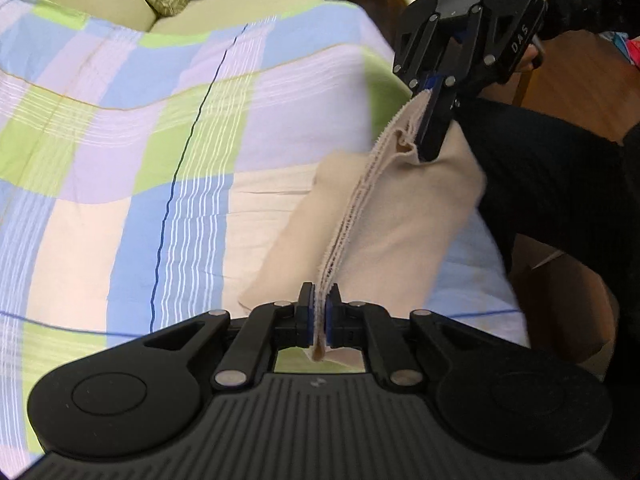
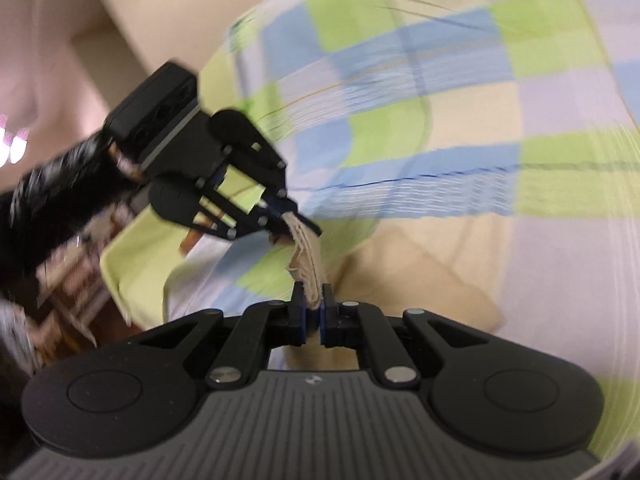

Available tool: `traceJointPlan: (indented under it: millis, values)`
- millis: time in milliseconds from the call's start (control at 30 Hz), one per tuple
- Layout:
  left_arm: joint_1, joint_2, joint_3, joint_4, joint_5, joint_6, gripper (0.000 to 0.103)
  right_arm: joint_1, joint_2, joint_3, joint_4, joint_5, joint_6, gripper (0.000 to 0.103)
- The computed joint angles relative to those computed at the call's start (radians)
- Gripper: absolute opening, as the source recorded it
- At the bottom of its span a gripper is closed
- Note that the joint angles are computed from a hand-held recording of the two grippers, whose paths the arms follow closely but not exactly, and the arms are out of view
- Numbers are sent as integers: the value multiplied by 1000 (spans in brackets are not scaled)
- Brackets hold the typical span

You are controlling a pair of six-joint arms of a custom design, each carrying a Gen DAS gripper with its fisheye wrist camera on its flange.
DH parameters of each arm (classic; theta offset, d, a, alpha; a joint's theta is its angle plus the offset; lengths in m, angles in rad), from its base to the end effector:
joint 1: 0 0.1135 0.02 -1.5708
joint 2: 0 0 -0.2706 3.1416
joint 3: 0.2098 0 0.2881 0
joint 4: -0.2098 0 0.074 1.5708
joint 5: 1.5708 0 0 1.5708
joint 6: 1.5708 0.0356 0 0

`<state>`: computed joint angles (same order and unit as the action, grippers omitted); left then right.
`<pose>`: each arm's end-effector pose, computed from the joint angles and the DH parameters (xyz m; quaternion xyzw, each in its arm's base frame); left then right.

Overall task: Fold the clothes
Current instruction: 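Lower the folded beige cloth onto the blanket and open both grippers, then grasp the edge of the folded beige cloth with the right gripper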

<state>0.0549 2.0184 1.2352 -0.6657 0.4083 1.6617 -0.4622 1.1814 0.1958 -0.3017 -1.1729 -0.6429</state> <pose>0.3923 0.0074 0.0953 0.7120 0.6697 -0.0872 0.1921 0.1467 -0.0364 0.0778 -0.1523 0.8141 0.4046 0.3877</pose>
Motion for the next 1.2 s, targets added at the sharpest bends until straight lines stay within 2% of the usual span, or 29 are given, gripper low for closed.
traceJointPlan:
  millis: [200,333,367,433,533,600,800,967,1067,1133,1200]
  values:
    - [-26,84,39,45,0,-23,5,-38,299,6,297,-4,112,4]
    - [-48,119,60,80,-2,-71,6,-67,395,14,377,-19,152,4]
    - [-50,124,62,88,-4,-82,8,-80,401,15,374,-15,144,5]
    - [-51,134,62,112,-5,-111,12,-77,406,0,456,16,216,5]
    - [-47,153,62,145,-6,-157,18,-81,423,-15,546,46,284,12]
    - [-38,154,58,159,-2,-173,28,-107,438,-10,541,39,279,12]
    - [-7,159,55,170,20,-212,29,-124,441,-36,620,89,344,12]
    - [5,156,15,264,14,-267,29,-116,364,-95,713,185,418,12]
    - [20,158,19,255,34,-292,29,-148,278,-114,661,172,372,12]
    - [41,159,39,208,60,-305,28,-199,184,-109,499,121,261,14]
    - [64,170,70,147,89,-314,32,-251,154,-84,345,77,155,26]
